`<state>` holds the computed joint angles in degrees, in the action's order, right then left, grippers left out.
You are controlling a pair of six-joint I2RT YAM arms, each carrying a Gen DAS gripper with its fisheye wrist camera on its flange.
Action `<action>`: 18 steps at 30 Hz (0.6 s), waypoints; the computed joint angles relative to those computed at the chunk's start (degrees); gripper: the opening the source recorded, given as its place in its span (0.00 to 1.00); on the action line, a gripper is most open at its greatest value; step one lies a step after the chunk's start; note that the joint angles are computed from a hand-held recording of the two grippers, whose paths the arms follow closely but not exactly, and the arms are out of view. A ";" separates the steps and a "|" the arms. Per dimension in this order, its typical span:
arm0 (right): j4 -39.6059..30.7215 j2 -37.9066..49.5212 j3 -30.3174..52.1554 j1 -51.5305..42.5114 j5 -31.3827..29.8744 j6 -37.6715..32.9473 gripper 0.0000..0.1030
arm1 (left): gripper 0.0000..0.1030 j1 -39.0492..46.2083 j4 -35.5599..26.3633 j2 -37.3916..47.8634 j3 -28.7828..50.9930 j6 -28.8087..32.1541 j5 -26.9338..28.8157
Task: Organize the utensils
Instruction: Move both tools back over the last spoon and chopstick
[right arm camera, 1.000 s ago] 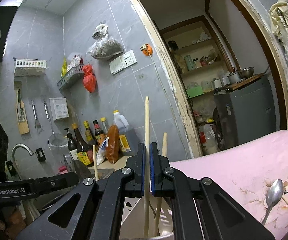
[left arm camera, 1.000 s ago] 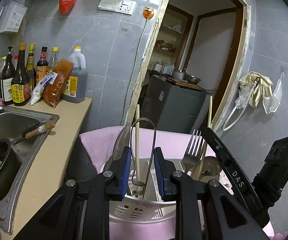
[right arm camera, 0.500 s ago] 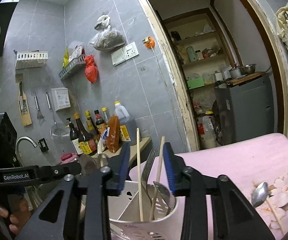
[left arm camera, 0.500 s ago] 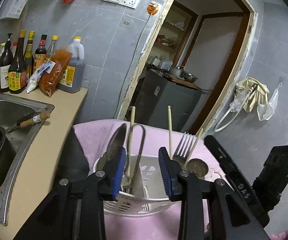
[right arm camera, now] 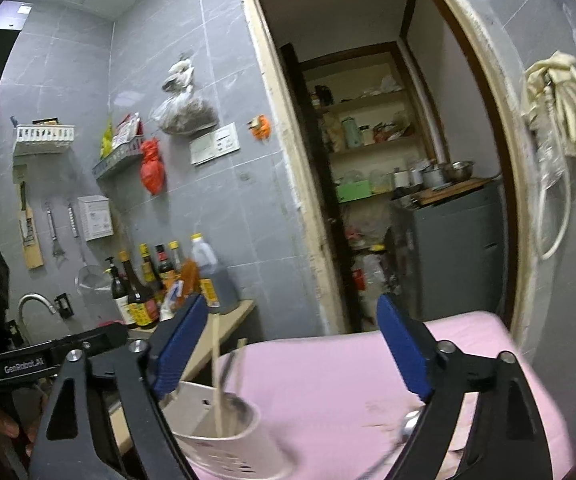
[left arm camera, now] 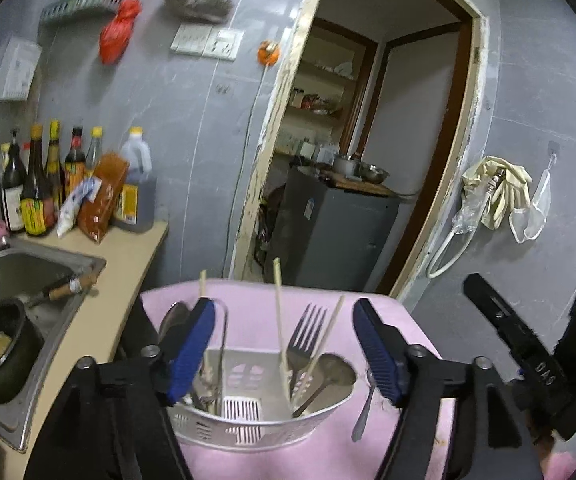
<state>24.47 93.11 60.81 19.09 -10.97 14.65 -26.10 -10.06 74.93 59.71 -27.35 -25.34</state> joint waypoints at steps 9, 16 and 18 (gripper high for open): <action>-5.15 -2.40 0.66 -9.18 -4.56 -5.13 0.99 | 0.97 -9.67 3.31 8.80 7.77 3.71 -13.24; -5.91 -0.63 0.95 -15.79 -9.18 -8.37 0.99 | 0.98 -13.23 4.59 16.80 13.87 3.75 -15.52; -6.22 0.33 1.26 -17.37 -10.43 -9.09 0.99 | 0.98 -14.02 4.88 18.94 15.44 3.84 -15.87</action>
<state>18.26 93.44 62.07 1.72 -21.39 5.56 -40.12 -5.18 93.87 75.16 -23.52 -41.21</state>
